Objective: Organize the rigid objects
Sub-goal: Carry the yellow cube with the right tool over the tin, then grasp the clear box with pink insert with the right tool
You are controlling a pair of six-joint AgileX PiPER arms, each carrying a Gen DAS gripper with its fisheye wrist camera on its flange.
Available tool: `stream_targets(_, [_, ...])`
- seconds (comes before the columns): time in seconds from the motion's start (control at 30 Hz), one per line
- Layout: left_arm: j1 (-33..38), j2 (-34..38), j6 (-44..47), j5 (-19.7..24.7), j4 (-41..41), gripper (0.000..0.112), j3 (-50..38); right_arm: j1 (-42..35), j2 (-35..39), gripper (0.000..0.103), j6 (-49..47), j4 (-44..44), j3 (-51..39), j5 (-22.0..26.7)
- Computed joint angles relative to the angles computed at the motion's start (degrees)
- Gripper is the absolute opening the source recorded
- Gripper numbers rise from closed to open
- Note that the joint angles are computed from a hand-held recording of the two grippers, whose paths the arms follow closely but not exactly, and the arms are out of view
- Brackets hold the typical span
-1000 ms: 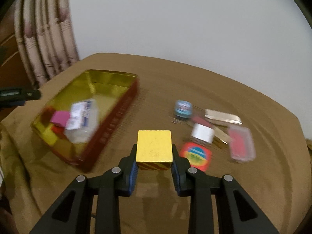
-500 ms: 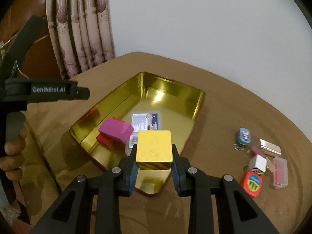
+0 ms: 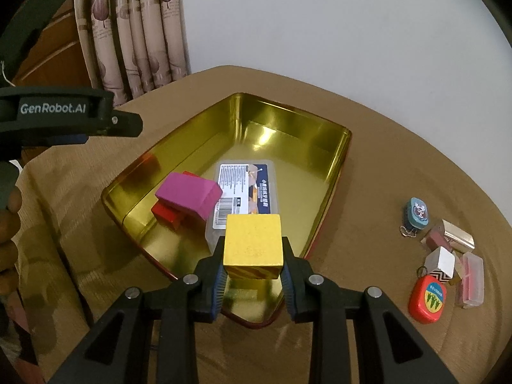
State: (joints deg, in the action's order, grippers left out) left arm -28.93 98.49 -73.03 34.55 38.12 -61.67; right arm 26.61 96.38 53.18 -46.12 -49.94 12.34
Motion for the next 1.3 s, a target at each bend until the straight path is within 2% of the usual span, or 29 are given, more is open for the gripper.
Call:
stream_targets(0.2, [-0.3,0.1,-0.4,0.3,0.3,0.08,-0.1,-0.5,0.7,0.03,-4.2,4.1,-0.8,-0.2])
stream_targets(0.57, [-0.6,0.2,-0.4,0.7,0.2,0.08,-0.4,-1.0,0.1,0.03,-5.9,6.0,-0.2,-1.4])
stream_targets(0.67, [-0.9,0.6,-0.3,0.9,0.2,0.08,-0.7,-1.4,-0.9,0.03,-9.5,9.9,0.5,-2.2])
stream_targets(0.73, [-1.1,0.6,-0.6,1.1,0.7,0.08,-0.8,-1.3,-1.7,0.03,-7.5,8.1,1.0,-2.5])
stream_targets(0.9, [-2.0,0.9,-1.4,1.9,1.8,0.08,-1.1,-2.1,-4.8,0.031,-10.6,11.7,3.0,-3.9])
stream_targets(1.03, [-2.6,1.1,-1.7,2.3,2.1,0.08,-1.3,-5.4,-8.2,0.034,-10.9,12.3,5.9,-4.9])
stream_targets(1.1, [-2.8,1.3,-1.8,2.6,2.1,0.08,-1.5,-7.4,-9.7,0.037,-7.7,8.7,6.9,-4.5])
stream_targets(1.3, [-3.4,1.7,-2.4,3.2,2.6,0.08,-1.9,-20.0,-13.1,0.047,-13.1,11.6,10.2,-5.6])
